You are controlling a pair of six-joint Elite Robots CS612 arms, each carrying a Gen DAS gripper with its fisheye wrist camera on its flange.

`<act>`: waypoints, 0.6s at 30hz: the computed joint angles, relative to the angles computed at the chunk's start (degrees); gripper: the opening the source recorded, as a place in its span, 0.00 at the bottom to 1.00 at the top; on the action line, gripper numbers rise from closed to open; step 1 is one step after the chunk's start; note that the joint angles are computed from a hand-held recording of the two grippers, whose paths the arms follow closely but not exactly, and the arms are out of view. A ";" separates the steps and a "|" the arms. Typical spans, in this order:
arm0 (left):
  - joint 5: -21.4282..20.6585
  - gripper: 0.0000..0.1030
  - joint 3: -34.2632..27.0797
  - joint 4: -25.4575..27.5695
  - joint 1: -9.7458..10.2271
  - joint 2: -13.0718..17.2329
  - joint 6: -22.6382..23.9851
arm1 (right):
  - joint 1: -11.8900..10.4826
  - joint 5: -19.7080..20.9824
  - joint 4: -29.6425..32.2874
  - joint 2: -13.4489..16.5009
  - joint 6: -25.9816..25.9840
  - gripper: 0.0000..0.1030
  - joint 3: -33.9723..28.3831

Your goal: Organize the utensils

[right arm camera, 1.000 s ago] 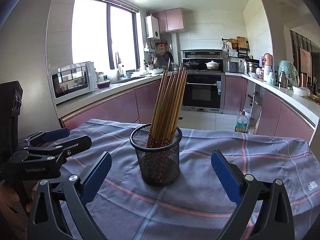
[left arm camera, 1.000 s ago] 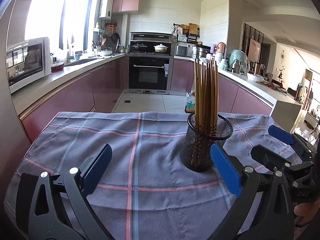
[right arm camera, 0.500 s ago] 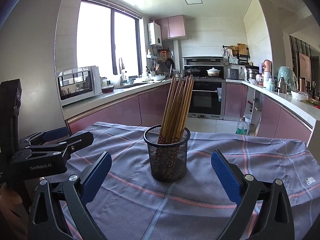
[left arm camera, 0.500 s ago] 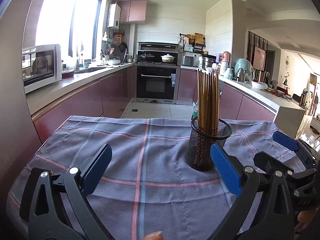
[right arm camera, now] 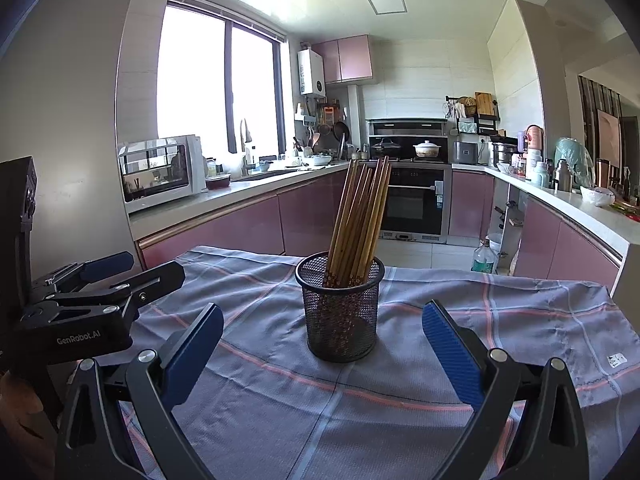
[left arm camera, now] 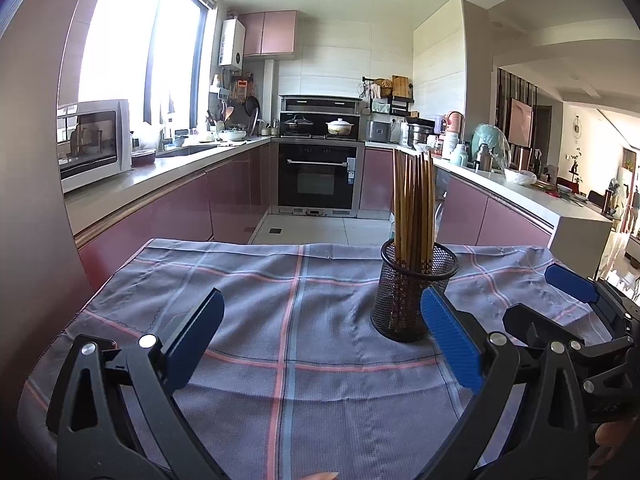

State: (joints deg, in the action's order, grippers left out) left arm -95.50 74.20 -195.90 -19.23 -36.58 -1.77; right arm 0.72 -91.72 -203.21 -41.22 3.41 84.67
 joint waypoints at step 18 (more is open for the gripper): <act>0.43 0.94 0.62 -0.71 0.07 -0.33 0.21 | 0.10 -0.33 -0.59 -0.33 0.32 0.93 0.67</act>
State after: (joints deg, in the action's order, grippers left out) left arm -95.07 74.82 -196.61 -19.17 -36.91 -1.56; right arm 0.82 -92.04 -203.80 -41.54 3.74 85.35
